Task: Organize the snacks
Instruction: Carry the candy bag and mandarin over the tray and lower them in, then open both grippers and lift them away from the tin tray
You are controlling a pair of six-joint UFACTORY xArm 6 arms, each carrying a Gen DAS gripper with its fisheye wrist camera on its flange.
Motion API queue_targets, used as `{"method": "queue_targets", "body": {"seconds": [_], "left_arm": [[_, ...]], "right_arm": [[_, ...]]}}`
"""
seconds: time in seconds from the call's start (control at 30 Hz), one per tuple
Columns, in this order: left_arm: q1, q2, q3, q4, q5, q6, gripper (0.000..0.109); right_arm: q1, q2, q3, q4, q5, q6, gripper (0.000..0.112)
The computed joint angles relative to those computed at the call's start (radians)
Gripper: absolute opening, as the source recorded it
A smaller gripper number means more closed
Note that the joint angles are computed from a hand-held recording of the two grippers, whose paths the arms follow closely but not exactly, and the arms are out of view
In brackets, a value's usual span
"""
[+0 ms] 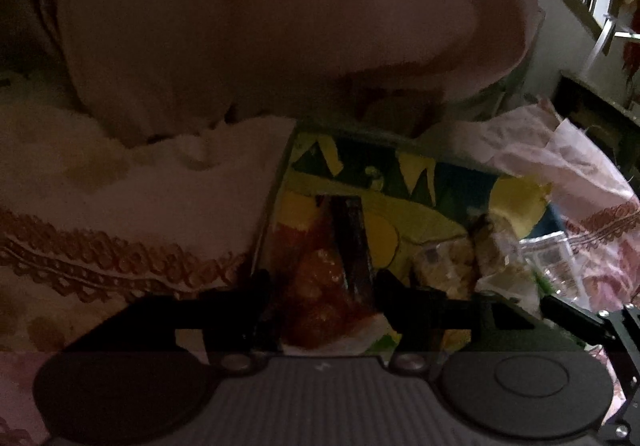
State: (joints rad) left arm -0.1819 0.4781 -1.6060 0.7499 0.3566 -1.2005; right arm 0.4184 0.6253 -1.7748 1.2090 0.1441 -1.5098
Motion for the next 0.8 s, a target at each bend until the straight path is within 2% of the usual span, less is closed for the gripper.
{"method": "queue_targets", "body": {"seconds": [0.07, 0.33, 0.57, 0.8], "left_arm": [[-0.005, -0.024, 0.011, 0.032, 0.009, -0.027, 0.071], [-0.038, -0.198, 0.151, 0.236, 0.039, -0.259, 0.088], [-0.106, -0.391, 0.322, 0.373, 0.120, -0.413, 0.100], [-0.196, -0.554, 0.468, 0.436, 0.220, -0.496, 0.102]], "right_arm": [[-0.004, -0.034, 0.025, 0.066, -0.002, -0.062, 0.080], [-0.046, -0.222, 0.172, 0.351, 0.009, -0.254, 0.098], [-0.094, -0.417, 0.356, 0.355, 0.025, -0.206, 0.102], [-0.128, -0.595, 0.538, 0.353, 0.048, -0.169, 0.102]]}}
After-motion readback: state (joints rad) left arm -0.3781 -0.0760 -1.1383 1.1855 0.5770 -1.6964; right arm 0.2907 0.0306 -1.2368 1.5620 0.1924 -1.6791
